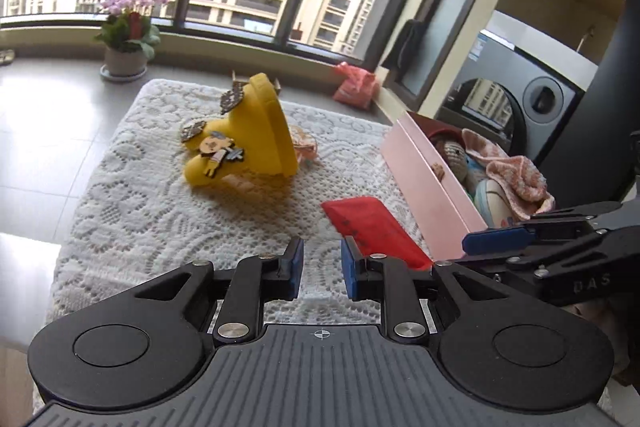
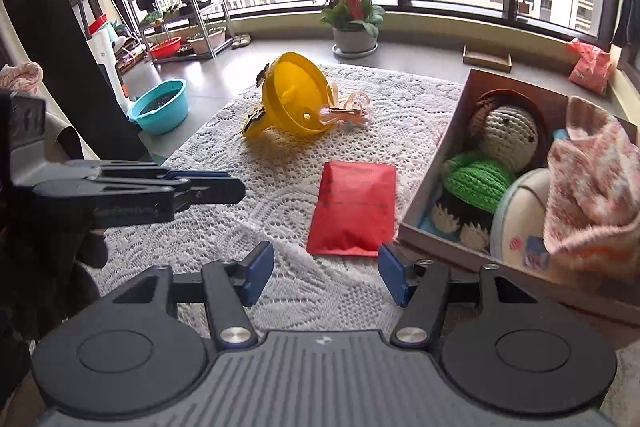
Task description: Organize soft objects
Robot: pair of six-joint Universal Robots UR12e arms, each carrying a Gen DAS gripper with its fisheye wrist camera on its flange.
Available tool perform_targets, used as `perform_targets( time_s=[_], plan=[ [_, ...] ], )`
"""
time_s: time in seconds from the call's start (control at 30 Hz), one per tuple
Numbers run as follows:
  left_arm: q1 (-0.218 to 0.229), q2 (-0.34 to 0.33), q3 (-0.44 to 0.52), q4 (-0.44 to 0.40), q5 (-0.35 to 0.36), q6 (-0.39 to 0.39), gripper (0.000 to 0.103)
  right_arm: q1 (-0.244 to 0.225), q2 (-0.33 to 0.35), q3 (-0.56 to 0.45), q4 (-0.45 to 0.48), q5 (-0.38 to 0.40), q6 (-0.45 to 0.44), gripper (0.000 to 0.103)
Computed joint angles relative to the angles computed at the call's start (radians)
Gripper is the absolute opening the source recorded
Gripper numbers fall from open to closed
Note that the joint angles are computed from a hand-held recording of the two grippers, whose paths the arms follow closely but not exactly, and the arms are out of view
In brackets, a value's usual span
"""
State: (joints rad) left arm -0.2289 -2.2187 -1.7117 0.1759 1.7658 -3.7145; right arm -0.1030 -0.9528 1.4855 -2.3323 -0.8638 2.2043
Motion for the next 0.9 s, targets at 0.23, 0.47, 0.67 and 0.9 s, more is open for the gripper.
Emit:
perform_targets(
  time_s=[0.23,0.47,0.67,0.9],
  plan=[
    [0.023,-0.05,-0.079,0.294,-0.055,-0.2,0.023,0.153,0.089,-0.181,0.048,-0.375,0.008,0.063],
    [0.032,-0.047,-0.087,0.249,-0.094,-0.212,0.023,0.191,0.121,-0.232,0.054,-0.565,-0.108,0.088],
    [0.034,-0.049,-0.094,0.265,-0.124,-0.205,0.023,0.213,0.166,-0.342,0.212,-0.628,-0.113,0.088],
    [0.036,-0.049,-0.107,0.301,-0.123,-0.238,0.023,0.199,0.16,-0.342,0.23,-0.57,-0.092,0.045]
  ],
)
